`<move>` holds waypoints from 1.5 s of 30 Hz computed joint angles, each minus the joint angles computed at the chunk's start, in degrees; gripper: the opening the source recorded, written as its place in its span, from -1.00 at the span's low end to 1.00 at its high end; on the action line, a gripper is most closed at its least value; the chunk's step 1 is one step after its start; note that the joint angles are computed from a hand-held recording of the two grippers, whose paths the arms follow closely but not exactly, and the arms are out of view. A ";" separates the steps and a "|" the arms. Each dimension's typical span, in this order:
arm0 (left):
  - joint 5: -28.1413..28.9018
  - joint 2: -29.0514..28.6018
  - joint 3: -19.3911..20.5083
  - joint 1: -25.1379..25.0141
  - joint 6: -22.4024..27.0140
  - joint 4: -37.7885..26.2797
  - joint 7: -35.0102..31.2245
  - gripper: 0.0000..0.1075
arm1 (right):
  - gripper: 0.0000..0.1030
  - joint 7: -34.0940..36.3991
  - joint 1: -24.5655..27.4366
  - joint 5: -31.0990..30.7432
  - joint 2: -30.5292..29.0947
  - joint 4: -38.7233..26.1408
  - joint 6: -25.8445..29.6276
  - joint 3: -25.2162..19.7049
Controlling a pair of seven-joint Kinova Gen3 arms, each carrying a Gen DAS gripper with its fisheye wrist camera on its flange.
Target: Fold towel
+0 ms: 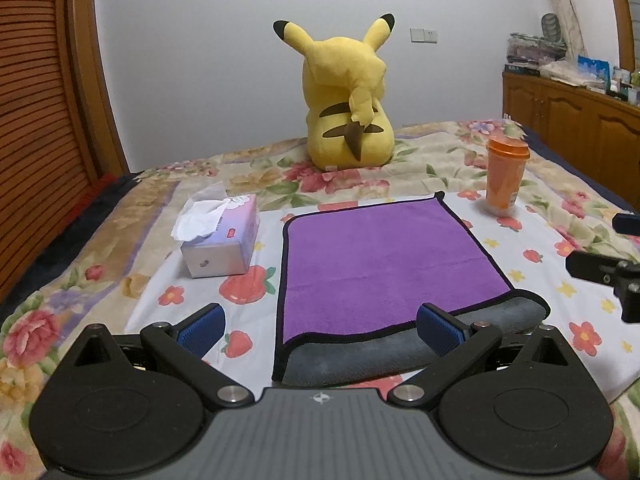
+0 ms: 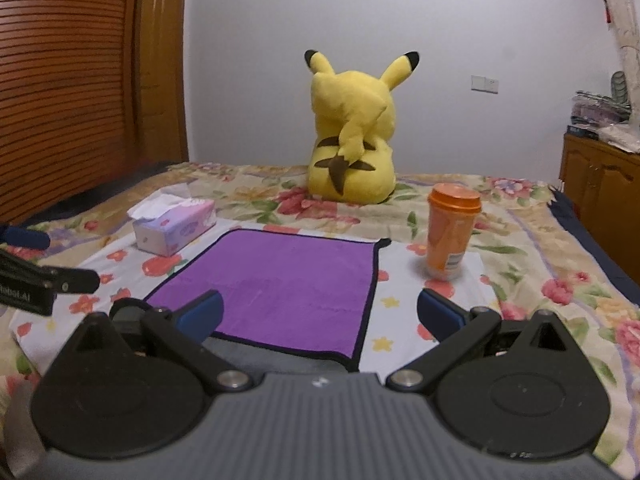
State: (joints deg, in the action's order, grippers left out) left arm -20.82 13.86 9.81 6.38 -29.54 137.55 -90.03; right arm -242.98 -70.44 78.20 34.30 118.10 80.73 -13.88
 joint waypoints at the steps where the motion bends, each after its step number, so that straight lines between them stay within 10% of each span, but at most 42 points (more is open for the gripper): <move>1: -0.23 0.22 0.06 -0.10 0.46 -0.50 0.13 0.92 | 1.00 0.30 0.47 0.49 -0.13 0.15 -0.69 0.00; 17: -4.89 4.99 3.21 -3.62 8.94 -9.16 0.47 0.92 | 0.97 -0.07 6.90 6.28 -1.44 2.94 -10.06 -0.39; 28: -11.53 11.61 15.52 -13.98 20.09 -17.05 1.96 0.92 | 0.73 -0.89 12.19 8.85 -1.87 4.35 -17.66 -0.57; 45: -3.48 21.26 28.51 -22.44 36.38 -26.69 -10.49 0.49 | 0.67 -0.10 18.15 11.37 -2.22 5.14 -27.95 -0.55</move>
State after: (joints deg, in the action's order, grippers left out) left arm -24.30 35.12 38.32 -16.06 6.83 110.87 -100.52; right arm -243.08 -52.29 89.57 32.08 123.23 52.78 -14.42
